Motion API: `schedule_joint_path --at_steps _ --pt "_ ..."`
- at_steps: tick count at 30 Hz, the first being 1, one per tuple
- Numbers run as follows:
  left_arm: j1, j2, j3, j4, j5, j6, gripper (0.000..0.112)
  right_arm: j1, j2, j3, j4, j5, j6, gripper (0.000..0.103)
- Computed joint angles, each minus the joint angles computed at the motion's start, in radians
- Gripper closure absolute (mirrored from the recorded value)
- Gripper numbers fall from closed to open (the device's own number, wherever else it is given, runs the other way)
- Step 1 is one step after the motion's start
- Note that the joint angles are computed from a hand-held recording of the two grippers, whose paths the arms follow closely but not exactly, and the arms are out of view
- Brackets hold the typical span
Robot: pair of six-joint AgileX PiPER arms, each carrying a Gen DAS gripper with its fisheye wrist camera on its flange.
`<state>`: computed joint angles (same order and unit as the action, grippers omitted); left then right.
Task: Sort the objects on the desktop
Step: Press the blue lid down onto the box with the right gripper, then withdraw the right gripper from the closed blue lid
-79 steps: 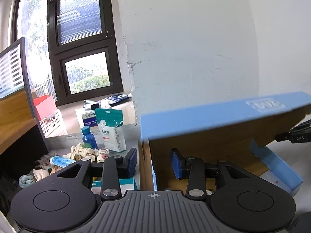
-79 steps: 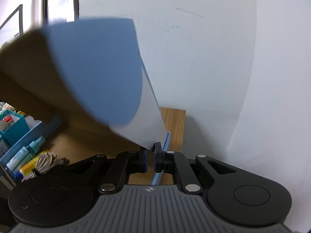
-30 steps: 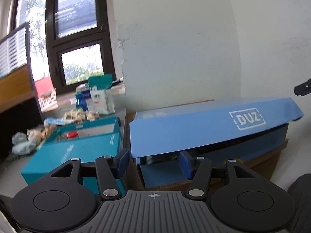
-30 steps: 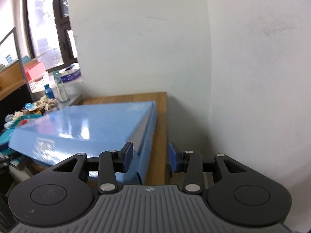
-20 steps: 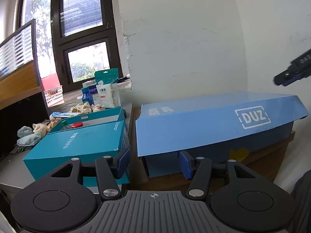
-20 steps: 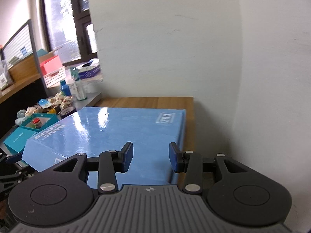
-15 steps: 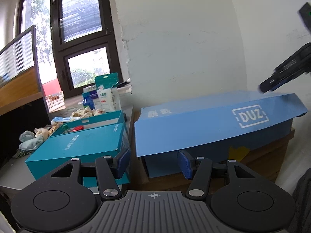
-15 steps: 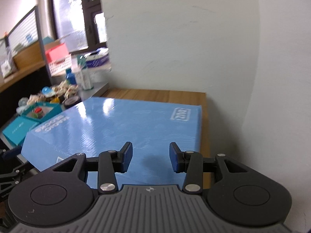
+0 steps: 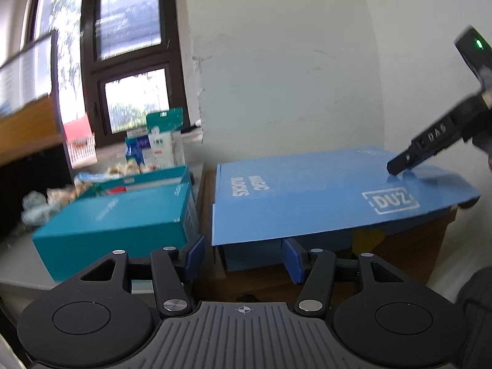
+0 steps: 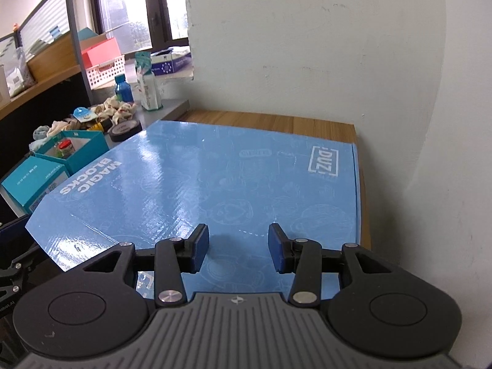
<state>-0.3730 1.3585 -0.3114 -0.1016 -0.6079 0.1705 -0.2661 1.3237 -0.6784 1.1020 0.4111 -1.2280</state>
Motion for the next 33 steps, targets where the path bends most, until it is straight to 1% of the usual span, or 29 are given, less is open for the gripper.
schedule_joint_path --at_steps 2,4,7,8,11,14,17,21,27,31,32,33 --pt "0.021 -0.009 -0.007 0.068 0.020 -0.072 0.055 0.006 -0.001 0.002 -0.011 -0.008 0.006 0.054" --pt "0.008 -0.019 -0.005 0.047 0.023 -0.054 0.054 0.014 -0.001 -0.001 -0.033 -0.013 0.033 0.054" --pt "0.040 -0.031 -0.014 0.126 0.051 -0.135 0.054 0.020 -0.001 -0.007 -0.067 -0.016 0.071 0.054" --pt "0.042 -0.032 -0.015 0.132 0.055 -0.142 0.054 0.019 -0.001 -0.008 -0.071 -0.013 0.075 0.053" --pt "0.021 -0.012 -0.016 0.078 0.053 -0.080 0.053 0.017 -0.001 -0.012 -0.087 -0.006 0.086 0.053" --pt "0.042 0.014 -0.024 0.127 0.076 -0.125 0.053 0.023 0.000 -0.010 -0.090 -0.011 0.084 0.050" --pt "0.056 0.000 -0.006 0.155 0.079 -0.137 0.053 0.048 -0.005 0.003 -0.097 -0.045 0.072 0.047" --pt "0.078 -0.047 0.018 0.198 0.101 -0.150 0.053 0.050 -0.014 0.033 -0.006 -0.069 -0.015 0.047" --pt "0.118 -0.121 -0.026 0.352 0.199 -0.287 0.053 0.018 -0.046 0.073 0.104 -0.056 -0.126 0.047" --pt "0.081 -0.094 -0.093 0.302 0.243 -0.203 0.053 -0.033 -0.084 0.104 0.120 -0.020 -0.139 0.047" --pt "0.077 -0.086 -0.111 0.316 0.251 -0.212 0.054 -0.058 -0.095 0.109 0.117 0.003 -0.133 0.047" --pt "0.080 -0.076 -0.130 0.360 0.261 -0.249 0.055 -0.084 -0.106 0.114 0.112 0.026 -0.128 0.047"
